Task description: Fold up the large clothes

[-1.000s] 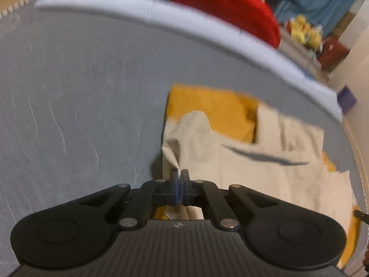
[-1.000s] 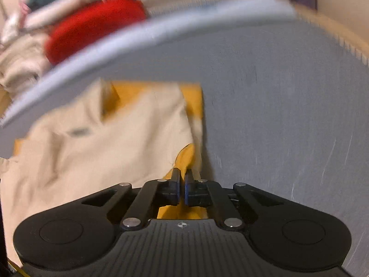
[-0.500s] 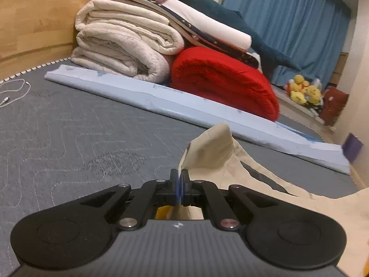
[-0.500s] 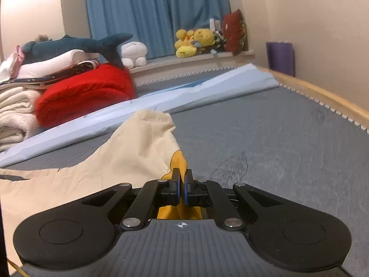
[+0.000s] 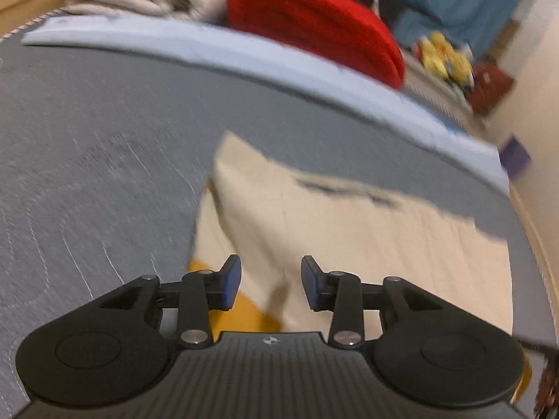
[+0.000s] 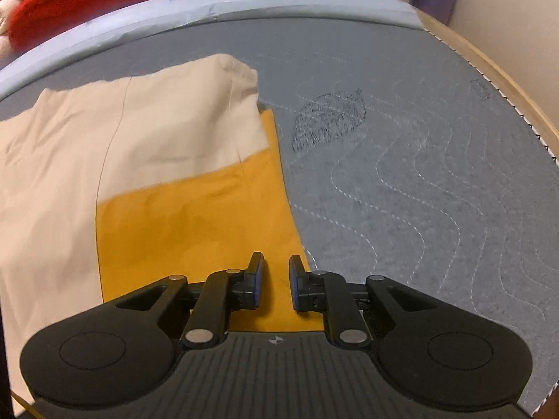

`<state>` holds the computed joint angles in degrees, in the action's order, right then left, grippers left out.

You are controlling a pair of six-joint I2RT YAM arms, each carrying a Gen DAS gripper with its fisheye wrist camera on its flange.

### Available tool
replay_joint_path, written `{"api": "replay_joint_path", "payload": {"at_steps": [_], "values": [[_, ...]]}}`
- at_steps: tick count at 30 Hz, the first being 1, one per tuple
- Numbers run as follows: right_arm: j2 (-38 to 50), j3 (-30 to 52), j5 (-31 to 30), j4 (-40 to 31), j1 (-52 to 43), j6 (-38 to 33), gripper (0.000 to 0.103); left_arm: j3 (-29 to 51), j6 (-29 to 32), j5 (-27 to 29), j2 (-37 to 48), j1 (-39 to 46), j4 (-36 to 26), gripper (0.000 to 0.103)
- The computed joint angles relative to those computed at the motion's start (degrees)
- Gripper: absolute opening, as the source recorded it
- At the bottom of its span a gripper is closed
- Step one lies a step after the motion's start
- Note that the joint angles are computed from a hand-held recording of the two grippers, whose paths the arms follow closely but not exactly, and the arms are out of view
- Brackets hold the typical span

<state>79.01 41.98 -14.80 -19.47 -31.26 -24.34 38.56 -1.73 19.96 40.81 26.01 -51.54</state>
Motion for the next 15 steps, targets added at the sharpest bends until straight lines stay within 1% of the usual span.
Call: {"api": "replay_joint_path", "payload": {"at_steps": [3,4,6,8,9,13,15], "values": [[-0.72,-0.46,0.11,0.09,-1.15,-0.08,0.016,-0.93,-0.60,-2.85,-0.64,-4.30,0.09,0.042],[-1.33,-0.83,-0.27,-0.32,-1.76,0.19,0.016,-1.31,-0.92,-2.98,-0.93,-4.58,0.10,0.042],[-2.27,-1.15,-0.61,-1.38,-2.40,0.06,0.016,-2.17,-2.84,-3.56,-0.68,-6.10,0.91,0.042],[-2.88,-1.45,0.29,-1.39,-1.90,-0.05,0.016,-3.13,-4.85,-5.61,0.54,-8.78,2.72,0.042],[-3.23,-1.25,0.81,-1.93,-1.48,0.27,0.016,-3.78,-4.17,-5.90,2.39,-8.42,4.69,0.042],[-2.44,-1.11,2.73,-0.80,-0.03,1.56,0.016,-5.50,-9.48,-11.91,6.53,-14.46,12.77,0.042],[-2.17,-1.28,3.93,0.78,0.58,2.12,0.016,-6.21,-11.90,-13.73,8.21,-16.22,16.39,0.042]]}}
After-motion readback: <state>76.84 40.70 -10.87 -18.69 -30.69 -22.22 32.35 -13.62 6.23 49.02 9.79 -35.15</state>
